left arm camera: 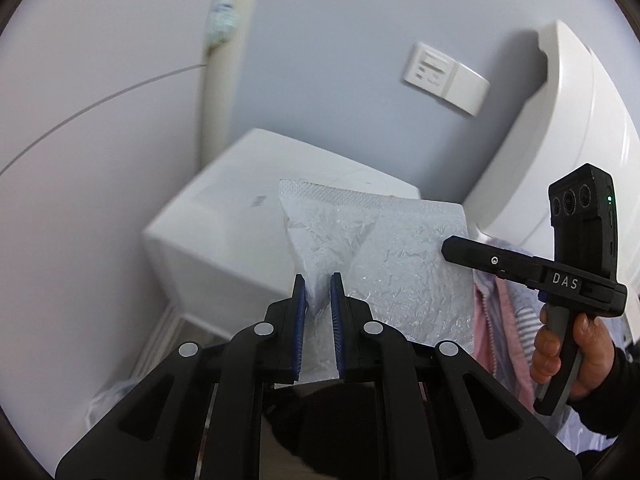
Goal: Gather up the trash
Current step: 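Lift the bubble mailer with both tools and carry it over the bin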
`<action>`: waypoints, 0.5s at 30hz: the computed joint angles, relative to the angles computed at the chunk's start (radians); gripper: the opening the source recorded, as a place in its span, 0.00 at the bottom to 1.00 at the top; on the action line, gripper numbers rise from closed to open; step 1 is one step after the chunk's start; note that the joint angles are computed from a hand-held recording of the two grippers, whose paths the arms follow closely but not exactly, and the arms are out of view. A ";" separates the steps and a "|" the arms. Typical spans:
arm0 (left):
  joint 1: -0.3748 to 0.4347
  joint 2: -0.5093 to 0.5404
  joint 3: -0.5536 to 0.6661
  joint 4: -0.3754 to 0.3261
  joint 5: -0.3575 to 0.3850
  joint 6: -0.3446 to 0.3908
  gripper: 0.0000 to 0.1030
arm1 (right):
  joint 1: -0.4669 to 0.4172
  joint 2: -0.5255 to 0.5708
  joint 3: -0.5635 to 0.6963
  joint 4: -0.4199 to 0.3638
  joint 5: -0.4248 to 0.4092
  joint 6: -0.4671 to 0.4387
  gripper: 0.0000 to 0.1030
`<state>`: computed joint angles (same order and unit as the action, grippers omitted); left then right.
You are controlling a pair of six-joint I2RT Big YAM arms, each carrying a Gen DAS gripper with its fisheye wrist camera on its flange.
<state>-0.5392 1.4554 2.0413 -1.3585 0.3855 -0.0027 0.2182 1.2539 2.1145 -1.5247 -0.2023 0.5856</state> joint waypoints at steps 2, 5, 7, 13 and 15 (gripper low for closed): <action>0.042 -0.042 -0.044 0.005 -0.007 -0.002 0.11 | 0.045 0.025 0.020 0.007 0.004 0.001 0.24; 0.107 -0.102 -0.111 0.008 -0.012 -0.003 0.11 | 0.122 0.074 0.053 0.018 0.006 -0.001 0.24; 0.148 -0.135 -0.152 0.009 -0.015 0.000 0.11 | 0.162 0.100 0.066 0.023 0.008 -0.004 0.24; 0.280 -0.224 -0.283 0.008 -0.002 0.006 0.11 | 0.262 0.171 0.082 0.026 -0.001 -0.010 0.24; 0.314 -0.242 -0.324 0.010 0.003 0.004 0.11 | 0.283 0.198 0.083 0.029 -0.006 -0.012 0.24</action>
<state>-0.2256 1.2138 1.7172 -1.3480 0.3888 0.0016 0.5008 1.4514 2.1971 -1.4962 -0.2085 0.5733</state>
